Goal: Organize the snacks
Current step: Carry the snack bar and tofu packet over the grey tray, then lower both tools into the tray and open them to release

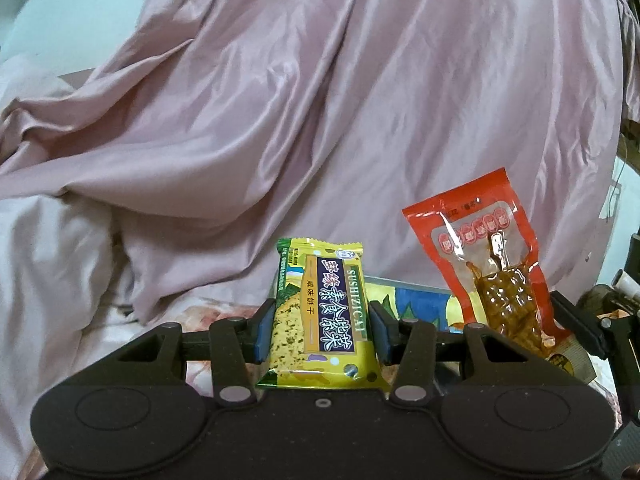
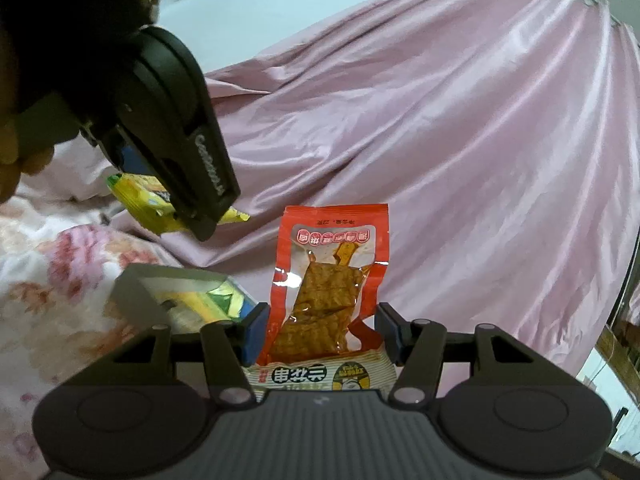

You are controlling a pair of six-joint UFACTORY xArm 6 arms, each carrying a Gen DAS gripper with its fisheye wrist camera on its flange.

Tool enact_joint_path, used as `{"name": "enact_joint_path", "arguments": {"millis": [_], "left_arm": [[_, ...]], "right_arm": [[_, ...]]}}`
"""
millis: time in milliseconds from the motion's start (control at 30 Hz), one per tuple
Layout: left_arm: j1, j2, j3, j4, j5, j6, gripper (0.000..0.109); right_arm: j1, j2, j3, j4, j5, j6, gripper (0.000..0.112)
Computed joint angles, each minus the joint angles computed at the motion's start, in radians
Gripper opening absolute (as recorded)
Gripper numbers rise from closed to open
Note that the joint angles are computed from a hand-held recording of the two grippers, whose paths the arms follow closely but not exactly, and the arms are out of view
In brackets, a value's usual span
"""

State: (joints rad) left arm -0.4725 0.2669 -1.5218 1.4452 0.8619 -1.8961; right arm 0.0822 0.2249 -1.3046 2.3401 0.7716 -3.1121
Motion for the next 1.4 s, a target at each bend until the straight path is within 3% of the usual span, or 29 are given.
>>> {"name": "enact_joint_path", "arguments": {"millis": [267,667,1067,1400], "left_arm": [[0.048,0.135,-0.179,-0.113,-0.041,0.075,0.049],[0.081,0.229,-0.284,-0.228,-0.05,0.236,0.049],[0.112,0.253,-0.286,-0.315,-0.1,0.241,0.05],[0.113,0.241,-0.27,-0.324,-0.076,0.183,0.056]], "right_arm": [[0.027,0.13,-0.177,0.013,-0.063,0.122,0.062],[0.048,0.287,-0.394,-0.159,-0.16,0.39,0.062],[0.053,0.372,-0.521,-0.462,-0.206,0.785,0.064],[0.054,0.413,-0.577,-0.533,-0.197,0.902,0.068]]}}
